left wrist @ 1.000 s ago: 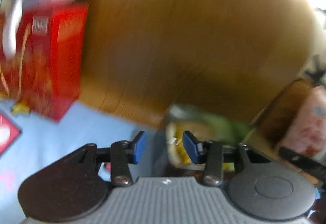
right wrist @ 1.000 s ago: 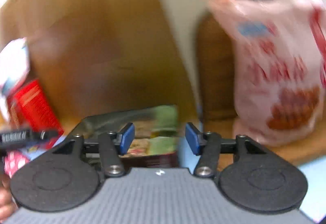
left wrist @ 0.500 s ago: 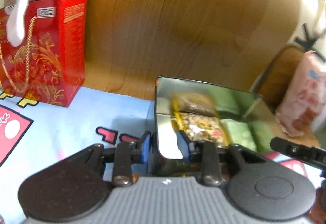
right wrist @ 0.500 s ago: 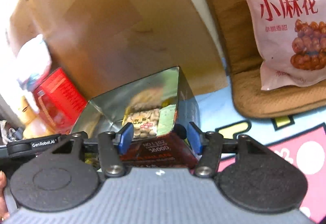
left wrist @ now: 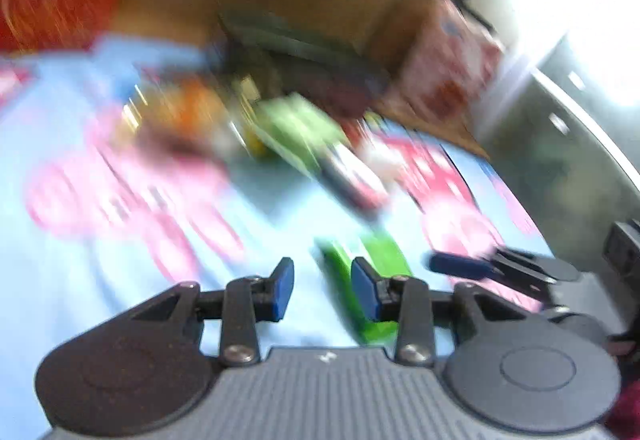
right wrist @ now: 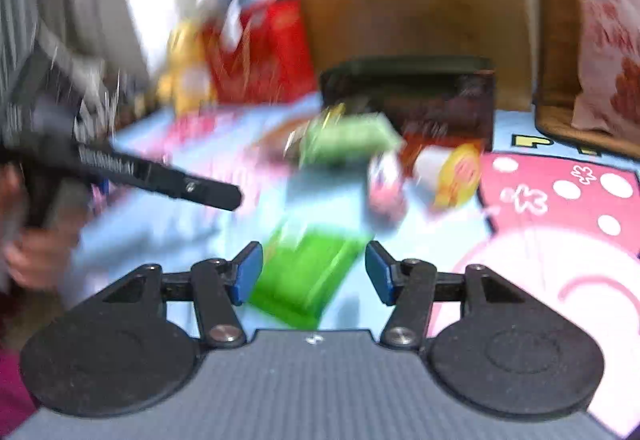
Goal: Organize snacks
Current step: 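Grasp the bright green packet with the left tool and lift it, then drop the bright green packet into the black tin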
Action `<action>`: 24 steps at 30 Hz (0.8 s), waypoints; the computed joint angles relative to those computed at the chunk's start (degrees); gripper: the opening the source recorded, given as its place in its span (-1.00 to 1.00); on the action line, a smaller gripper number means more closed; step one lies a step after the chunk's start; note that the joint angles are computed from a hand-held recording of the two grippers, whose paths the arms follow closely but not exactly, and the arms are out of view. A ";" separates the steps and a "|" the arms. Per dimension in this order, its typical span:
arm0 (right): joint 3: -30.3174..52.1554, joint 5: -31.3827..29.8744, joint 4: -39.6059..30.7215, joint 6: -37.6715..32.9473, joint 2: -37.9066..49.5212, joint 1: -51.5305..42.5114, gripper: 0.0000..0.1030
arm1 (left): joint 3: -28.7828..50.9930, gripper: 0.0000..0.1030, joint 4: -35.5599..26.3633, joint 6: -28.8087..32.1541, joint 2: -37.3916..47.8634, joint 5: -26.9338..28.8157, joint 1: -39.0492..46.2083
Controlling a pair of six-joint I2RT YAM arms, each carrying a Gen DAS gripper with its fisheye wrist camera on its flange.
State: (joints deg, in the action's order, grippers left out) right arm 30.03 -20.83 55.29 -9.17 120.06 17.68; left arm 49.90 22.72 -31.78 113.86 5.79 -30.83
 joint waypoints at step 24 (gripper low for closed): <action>48.08 22.95 -19.05 -5.70 13.16 6.44 -0.07 | 44.11 -0.18 -15.03 14.61 14.97 -17.24 4.99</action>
